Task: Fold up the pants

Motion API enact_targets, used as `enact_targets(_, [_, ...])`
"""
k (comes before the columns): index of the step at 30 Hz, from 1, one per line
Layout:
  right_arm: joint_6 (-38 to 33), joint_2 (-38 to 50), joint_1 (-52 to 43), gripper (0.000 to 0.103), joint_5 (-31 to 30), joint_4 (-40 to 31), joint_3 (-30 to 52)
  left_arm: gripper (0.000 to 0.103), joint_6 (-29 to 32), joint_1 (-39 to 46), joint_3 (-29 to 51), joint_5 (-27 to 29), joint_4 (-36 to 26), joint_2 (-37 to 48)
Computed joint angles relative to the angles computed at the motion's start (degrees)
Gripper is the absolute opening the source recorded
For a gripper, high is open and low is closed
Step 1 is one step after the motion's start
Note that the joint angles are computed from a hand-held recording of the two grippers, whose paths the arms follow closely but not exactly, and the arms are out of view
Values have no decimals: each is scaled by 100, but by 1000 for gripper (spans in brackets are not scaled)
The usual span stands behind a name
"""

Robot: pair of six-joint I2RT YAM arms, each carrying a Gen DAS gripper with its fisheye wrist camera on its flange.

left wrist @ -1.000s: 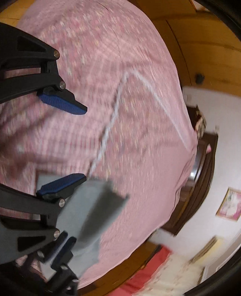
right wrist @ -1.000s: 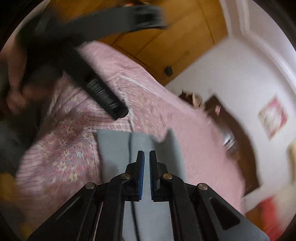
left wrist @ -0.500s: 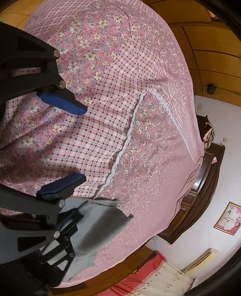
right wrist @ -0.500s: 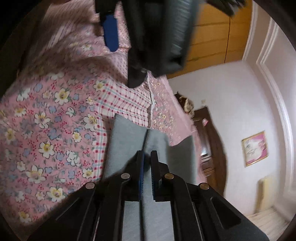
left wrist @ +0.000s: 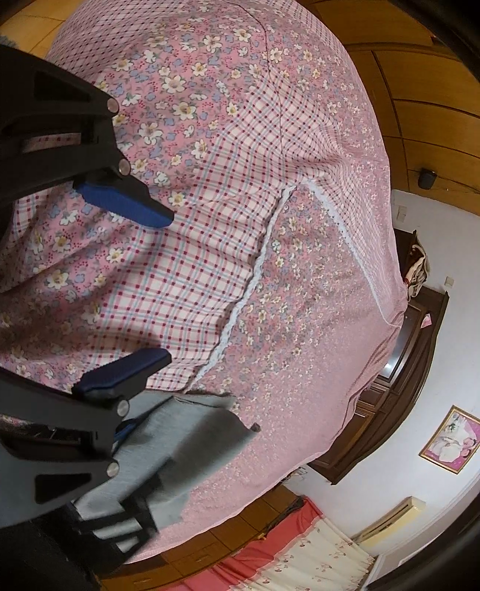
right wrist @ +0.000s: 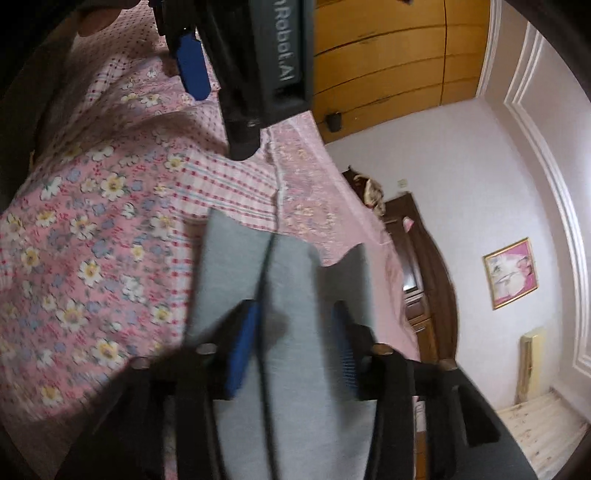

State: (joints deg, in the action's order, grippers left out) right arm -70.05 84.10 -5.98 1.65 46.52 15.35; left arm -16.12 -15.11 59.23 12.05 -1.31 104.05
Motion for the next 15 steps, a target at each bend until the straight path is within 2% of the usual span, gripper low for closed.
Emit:
enact_targets(4, [23, 105, -21, 42, -12, -80, 199, 72, -21, -2, -10, 3, -15, -23])
enact_targets(6, [-18, 288, 54, 19, 78, 283, 222, 72, -32, -14, -14, 4, 11, -4])
enact_targets(7, [-68, 293, 28, 3, 12, 361, 182, 71, -28, -2, -24, 20, 18, -4])
enact_targets(10, [-316, 311, -17, 3, -284, 1041, -214, 71, -23, 34, -42, 67, 39, 2])
enact_targets(15, [-859, -635, -452, 3, -1545, 747, -926, 72, -11, 19, -28, 25, -6, -15])
